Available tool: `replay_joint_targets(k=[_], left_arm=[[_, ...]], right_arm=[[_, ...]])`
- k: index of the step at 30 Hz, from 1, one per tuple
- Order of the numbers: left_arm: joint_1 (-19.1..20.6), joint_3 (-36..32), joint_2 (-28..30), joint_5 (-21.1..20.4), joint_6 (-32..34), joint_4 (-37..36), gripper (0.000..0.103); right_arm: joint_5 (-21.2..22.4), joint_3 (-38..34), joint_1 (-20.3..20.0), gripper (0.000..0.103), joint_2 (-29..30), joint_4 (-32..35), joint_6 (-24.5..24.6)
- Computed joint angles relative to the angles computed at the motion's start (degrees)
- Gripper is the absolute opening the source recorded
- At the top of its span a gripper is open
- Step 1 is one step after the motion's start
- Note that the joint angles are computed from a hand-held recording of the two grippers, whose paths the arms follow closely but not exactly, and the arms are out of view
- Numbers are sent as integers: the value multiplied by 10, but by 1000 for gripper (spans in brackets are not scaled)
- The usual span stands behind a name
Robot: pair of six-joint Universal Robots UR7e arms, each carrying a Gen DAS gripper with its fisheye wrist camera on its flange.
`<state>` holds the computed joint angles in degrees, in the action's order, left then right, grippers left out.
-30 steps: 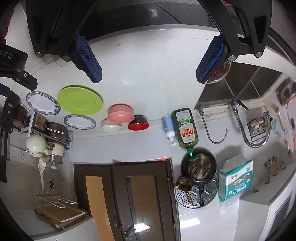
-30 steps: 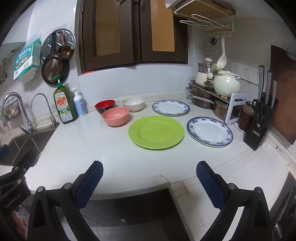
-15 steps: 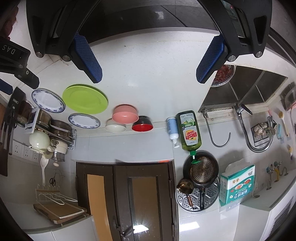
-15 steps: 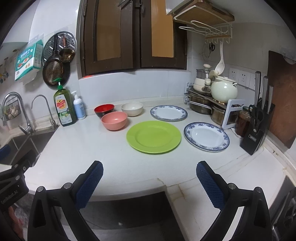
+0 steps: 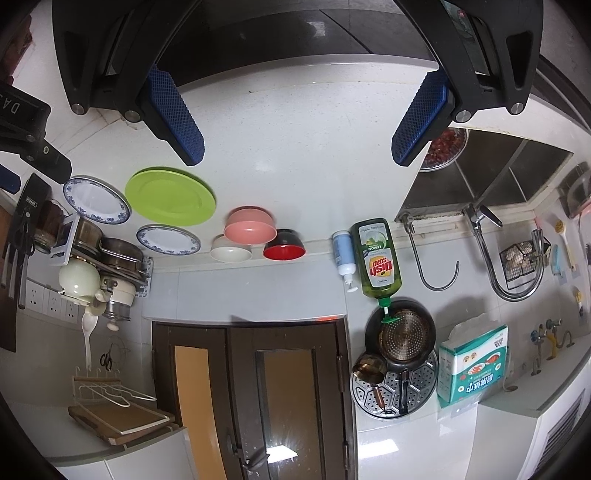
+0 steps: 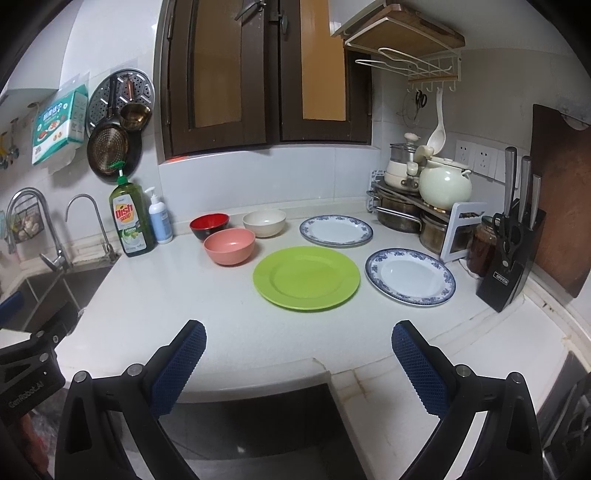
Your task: Organize plates and bowls
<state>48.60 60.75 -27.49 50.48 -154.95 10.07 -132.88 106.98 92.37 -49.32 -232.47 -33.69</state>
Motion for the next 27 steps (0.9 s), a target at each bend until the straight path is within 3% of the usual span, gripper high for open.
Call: replay_joint_targets(k=[27], left_arm=[[4,-8,-3,8,-11,12,103]], right_arm=[[-2,-3,10,102,2,-2,-7]])
